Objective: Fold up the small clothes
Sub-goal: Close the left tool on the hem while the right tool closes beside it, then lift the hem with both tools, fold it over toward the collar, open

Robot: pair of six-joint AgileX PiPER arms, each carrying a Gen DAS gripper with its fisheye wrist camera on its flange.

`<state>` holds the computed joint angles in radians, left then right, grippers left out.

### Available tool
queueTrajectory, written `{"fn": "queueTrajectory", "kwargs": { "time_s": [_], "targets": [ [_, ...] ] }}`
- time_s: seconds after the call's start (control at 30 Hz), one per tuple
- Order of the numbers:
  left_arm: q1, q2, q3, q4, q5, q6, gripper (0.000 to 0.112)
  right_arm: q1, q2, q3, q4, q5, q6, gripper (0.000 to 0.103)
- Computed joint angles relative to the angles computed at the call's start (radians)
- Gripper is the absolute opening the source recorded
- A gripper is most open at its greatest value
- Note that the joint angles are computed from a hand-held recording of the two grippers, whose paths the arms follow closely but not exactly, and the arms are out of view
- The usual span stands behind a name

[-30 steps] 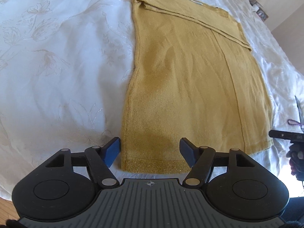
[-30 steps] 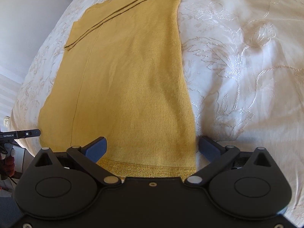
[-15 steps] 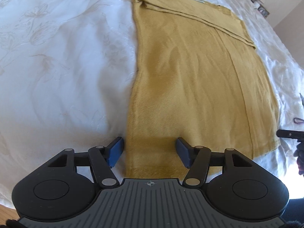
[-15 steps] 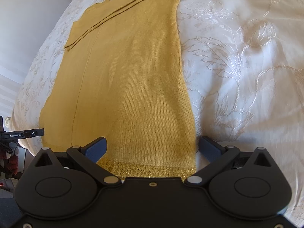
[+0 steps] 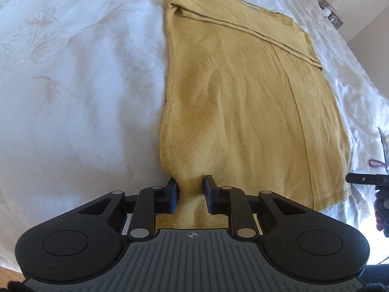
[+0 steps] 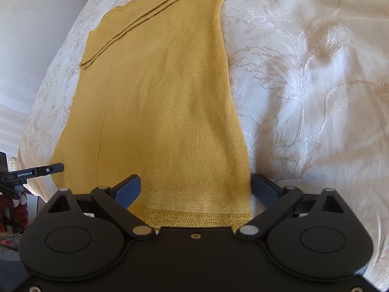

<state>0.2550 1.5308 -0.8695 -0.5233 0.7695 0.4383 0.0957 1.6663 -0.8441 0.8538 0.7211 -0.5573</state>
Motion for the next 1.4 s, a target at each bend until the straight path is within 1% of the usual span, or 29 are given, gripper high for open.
{"fn": "queueTrajectory", "kwargs": {
  "time_s": [0.03,0.07,0.1,0.13,0.2,0.23,0.37,0.5,0.63,0.8,0.93,1.13,1.2,1.27,1.33,1.4],
  "targets": [
    [-0.005,0.003,-0.004,0.004,0.001,-0.007,0.021,-0.005,0.002,-0.012,-0.012,0.013,0.017,0.066],
    [-0.012,0.012,-0.012,0.006,0.001,-0.015,0.021,-0.013,0.008,-0.023,-0.014,0.032,0.023,0.054],
    [-0.018,0.019,-0.016,0.008,0.0,-0.025,0.02,-0.031,0.025,-0.037,0.006,0.072,0.01,0.027],
    [-0.018,0.024,-0.019,0.003,0.003,-0.024,0.018,-0.041,0.038,-0.048,0.017,0.102,0.007,0.021],
    [-0.016,0.031,-0.024,-0.012,0.013,-0.022,0.014,-0.026,0.036,-0.061,-0.004,0.106,0.02,0.02],
    [-0.01,0.032,-0.026,-0.03,0.018,-0.015,0.005,-0.022,0.037,-0.068,-0.004,0.111,0.027,0.018],
    [0.025,0.007,-0.018,-0.13,0.032,0.025,0.005,-0.047,0.018,-0.051,0.108,0.124,0.001,0.015],
    [0.04,-0.017,-0.045,-0.187,0.044,0.013,0.005,-0.077,-0.007,-0.058,0.194,0.149,-0.034,0.015],
    [0.05,-0.019,-0.096,-0.234,0.041,0.0,0.005,-0.089,-0.017,-0.105,0.245,0.152,-0.033,0.015],
    [0.045,0.028,-0.204,-0.274,0.006,-0.01,0.005,-0.094,0.024,-0.223,0.307,0.135,-0.033,0.015],
    [0.032,0.104,-0.331,-0.295,-0.025,-0.014,0.005,-0.08,0.105,-0.359,0.358,0.091,-0.029,0.014],
    [0.011,0.287,-0.583,-0.317,-0.058,-0.033,0.005,-0.063,0.301,-0.64,0.42,0.021,0.014,0.014],
    [0.008,0.363,-0.683,-0.319,-0.065,-0.053,0.005,-0.056,0.381,-0.761,0.388,0.001,0.064,0.014],
    [-0.001,0.438,-0.782,-0.297,-0.07,-0.088,0.005,-0.046,0.46,-0.887,0.324,-0.013,0.14,0.014],
    [-0.008,0.526,-0.901,-0.257,-0.061,-0.13,0.005,-0.035,0.555,-1.038,0.234,-0.014,0.246,0.014],
    [-0.015,0.613,-1.022,-0.213,-0.036,-0.187,0.005,-0.027,0.653,-1.2,0.13,0.007,0.37,0.014]
  ]
}}
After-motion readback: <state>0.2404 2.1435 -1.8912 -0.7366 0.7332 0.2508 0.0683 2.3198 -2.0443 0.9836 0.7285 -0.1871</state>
